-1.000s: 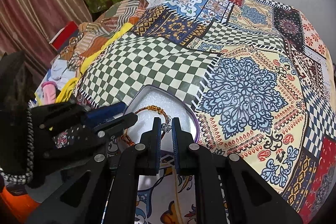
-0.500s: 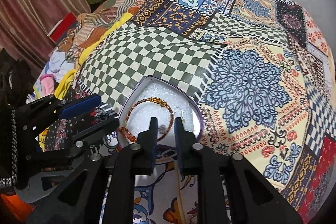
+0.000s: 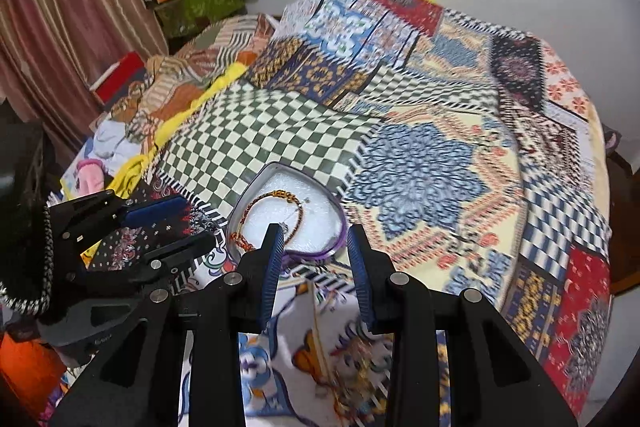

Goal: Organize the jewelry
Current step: 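Move the left gripper back to the scattered silver jewelry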

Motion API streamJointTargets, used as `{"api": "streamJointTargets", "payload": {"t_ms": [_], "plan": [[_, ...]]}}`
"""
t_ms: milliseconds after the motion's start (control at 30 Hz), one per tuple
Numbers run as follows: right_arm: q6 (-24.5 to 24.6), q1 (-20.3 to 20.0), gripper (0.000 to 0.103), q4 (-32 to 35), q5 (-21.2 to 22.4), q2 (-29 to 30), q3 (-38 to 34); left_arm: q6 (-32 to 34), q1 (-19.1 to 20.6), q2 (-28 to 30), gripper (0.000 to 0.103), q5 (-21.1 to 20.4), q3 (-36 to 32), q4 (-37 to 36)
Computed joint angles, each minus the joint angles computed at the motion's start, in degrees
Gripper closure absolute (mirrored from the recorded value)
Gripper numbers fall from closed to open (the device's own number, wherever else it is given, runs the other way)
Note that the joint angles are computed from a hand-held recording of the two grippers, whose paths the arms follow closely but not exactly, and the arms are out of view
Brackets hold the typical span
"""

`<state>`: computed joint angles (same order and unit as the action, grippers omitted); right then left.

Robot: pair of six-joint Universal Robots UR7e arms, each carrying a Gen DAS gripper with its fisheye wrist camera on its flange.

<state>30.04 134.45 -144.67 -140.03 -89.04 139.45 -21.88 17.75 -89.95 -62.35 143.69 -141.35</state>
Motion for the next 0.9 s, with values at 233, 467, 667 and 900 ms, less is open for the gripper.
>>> {"api": "streamJointTargets", "payload": {"t_ms": [233,467,667,900], "plan": [[9.2,6.2,0.073,9.9,-6.5,-4.4,0.6,-2.4,-4.6,-2.2,0.057,0.0,0.0,3.1],[20.3,10.8,0.073,23.6,-10.3,-8.1,0.6,-5.1,-8.9,-2.8,0.057,-1.0,0.5,4.1],[27.3,13.0,0.072,31.3,-10.1,-10.7,1.5,-7.1,-11.8,-1.6,0.056,-2.7,1.4,3.5],[30.3,13.5,0.072,33.5,-7.5,-14.0,4.2,-7.6,-12.5,3.0,0.056,-7.6,2.3,0.5]]}}
